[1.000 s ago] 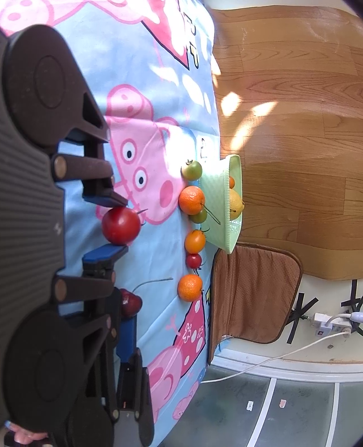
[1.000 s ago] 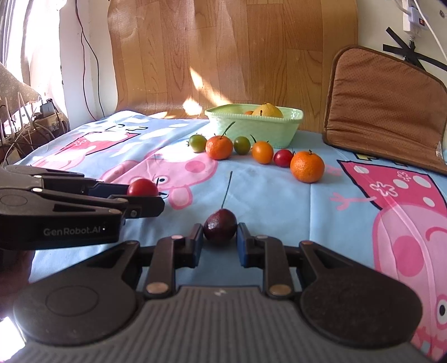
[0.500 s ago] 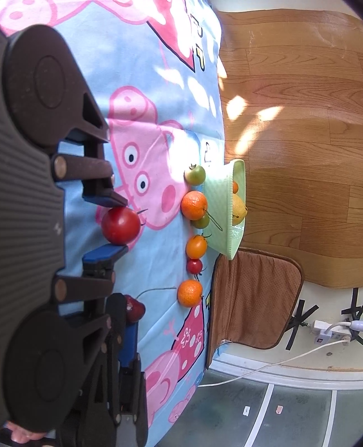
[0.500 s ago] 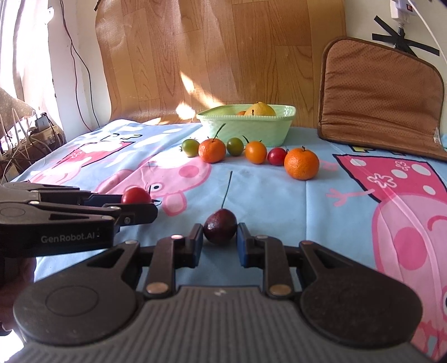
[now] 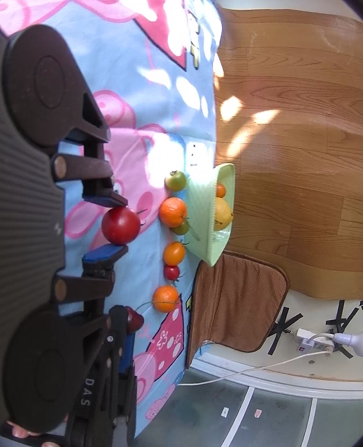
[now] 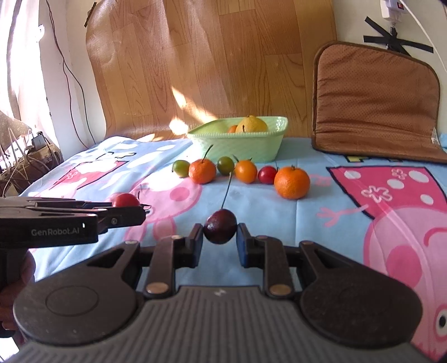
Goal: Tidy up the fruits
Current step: 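Carry the plum and red tomato into the green bowl and open both grippers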
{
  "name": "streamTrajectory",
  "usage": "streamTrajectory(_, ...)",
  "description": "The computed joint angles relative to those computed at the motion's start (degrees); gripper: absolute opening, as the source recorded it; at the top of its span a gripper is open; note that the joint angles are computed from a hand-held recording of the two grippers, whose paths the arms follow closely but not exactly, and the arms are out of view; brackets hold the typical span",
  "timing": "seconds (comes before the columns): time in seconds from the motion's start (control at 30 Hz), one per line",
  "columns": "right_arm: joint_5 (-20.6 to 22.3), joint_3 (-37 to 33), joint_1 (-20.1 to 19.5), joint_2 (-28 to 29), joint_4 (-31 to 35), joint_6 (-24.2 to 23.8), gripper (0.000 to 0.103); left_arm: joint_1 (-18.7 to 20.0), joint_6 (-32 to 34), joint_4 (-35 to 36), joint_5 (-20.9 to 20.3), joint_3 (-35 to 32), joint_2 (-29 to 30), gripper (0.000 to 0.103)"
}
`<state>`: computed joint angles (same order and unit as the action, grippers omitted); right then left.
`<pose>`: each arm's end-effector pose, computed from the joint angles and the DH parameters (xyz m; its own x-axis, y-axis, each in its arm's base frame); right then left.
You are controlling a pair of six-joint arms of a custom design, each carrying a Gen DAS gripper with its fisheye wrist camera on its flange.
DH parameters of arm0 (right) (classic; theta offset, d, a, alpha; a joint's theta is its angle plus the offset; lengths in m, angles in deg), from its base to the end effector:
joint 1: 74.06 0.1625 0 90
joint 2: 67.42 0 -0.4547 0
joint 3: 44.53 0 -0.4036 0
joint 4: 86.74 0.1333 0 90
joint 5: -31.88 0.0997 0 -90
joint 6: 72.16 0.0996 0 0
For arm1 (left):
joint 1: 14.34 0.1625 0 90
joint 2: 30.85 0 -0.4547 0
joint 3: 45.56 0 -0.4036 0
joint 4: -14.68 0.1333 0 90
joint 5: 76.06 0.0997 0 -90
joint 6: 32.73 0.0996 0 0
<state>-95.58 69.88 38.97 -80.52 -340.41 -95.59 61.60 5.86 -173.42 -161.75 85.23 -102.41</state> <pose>0.2547 -0.4133 -0.0786 -0.7915 0.0003 0.6111 -0.5408 0.4654 -0.7006 0.0175 -0.5098 0.2323 -0.6470 0.6247 -0.4372 0.7583 0.4678 -0.4540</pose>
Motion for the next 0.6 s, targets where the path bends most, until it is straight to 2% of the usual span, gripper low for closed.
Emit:
streamTrajectory(0.13, 3.50, -1.34, -1.76, -3.27, 0.86, -3.17, 0.028, -1.56, 2.61, -0.13, -1.65, -4.87, 3.00, 0.029)
streamTrajectory(0.23, 6.99, -3.83, -3.93, -6.27, 5.09, -3.82, 0.028, -3.03, 3.44, 0.18, -1.21, -10.88, 7.90, 0.029)
streamTrajectory(0.4, 9.86, -10.74, -7.36, -8.87, 16.16, -2.67, 0.028, -4.47, 2.15, 2.86, 2.82, -21.33, 16.54, 0.029)
streamTrajectory(0.6, 10.07, -17.28, -10.42, -8.36, 26.15, -2.24, 0.029, -4.31, 0.65, 8.19, 6.88, -30.46, 23.56, 0.029)
